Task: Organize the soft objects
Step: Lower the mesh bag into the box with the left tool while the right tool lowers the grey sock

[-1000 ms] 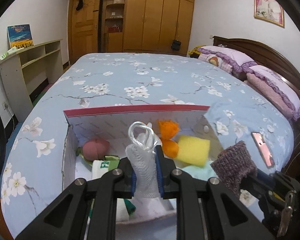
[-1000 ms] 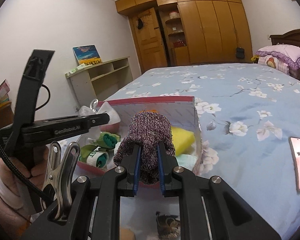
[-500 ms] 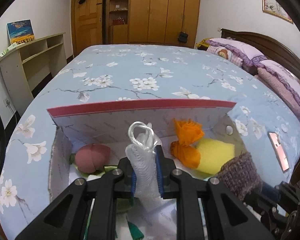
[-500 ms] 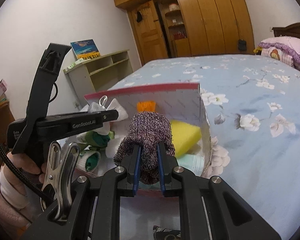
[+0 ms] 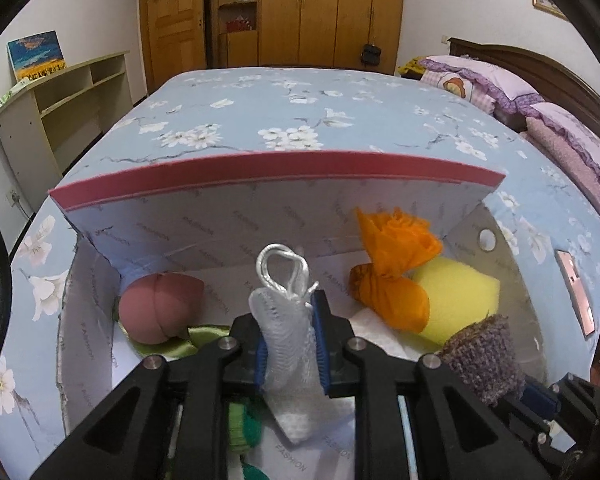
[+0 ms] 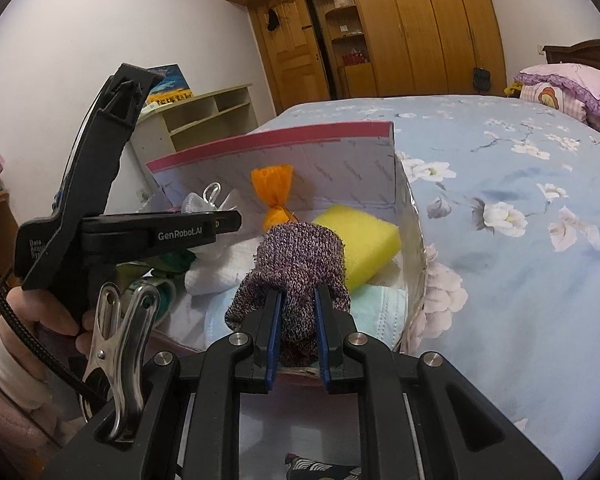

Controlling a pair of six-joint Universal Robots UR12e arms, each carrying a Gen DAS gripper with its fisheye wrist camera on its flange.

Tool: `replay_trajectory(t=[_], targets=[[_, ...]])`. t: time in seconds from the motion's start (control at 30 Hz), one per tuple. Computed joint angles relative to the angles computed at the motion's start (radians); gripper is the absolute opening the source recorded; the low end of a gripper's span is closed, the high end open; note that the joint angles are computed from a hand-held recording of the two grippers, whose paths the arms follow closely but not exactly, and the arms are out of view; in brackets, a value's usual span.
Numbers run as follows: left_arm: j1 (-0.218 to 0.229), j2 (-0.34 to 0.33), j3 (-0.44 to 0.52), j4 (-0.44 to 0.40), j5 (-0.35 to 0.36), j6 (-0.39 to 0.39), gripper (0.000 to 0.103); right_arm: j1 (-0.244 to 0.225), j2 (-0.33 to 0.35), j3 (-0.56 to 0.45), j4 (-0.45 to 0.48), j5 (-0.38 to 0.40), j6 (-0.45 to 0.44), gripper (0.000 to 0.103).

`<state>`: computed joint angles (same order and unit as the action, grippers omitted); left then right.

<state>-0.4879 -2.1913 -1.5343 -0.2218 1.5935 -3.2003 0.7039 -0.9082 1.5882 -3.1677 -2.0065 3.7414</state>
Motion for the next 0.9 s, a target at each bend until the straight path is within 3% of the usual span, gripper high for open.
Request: replay_trajectory(t=[0.1, 0.4, 0.9], targets=[[-0.002, -0.001, -0.002, 0.009, 0.005, 0.017, 0.033, 0.000, 0.001, 0.001, -0.004, 0.001, 0.005, 0.016], [0.000, 0.013, -0.019, 0.028, -0.008, 0.021, 0.053, -0.005, 0.004, 0.000, -0.012, 0.002, 0.008, 0.018], [-0.003, 0.057, -0.067, 0.084, 0.020, 0.025, 0.057, 0.000, 0.010, 0.015, -0.075, 0.003, -0.009, 0.033]])
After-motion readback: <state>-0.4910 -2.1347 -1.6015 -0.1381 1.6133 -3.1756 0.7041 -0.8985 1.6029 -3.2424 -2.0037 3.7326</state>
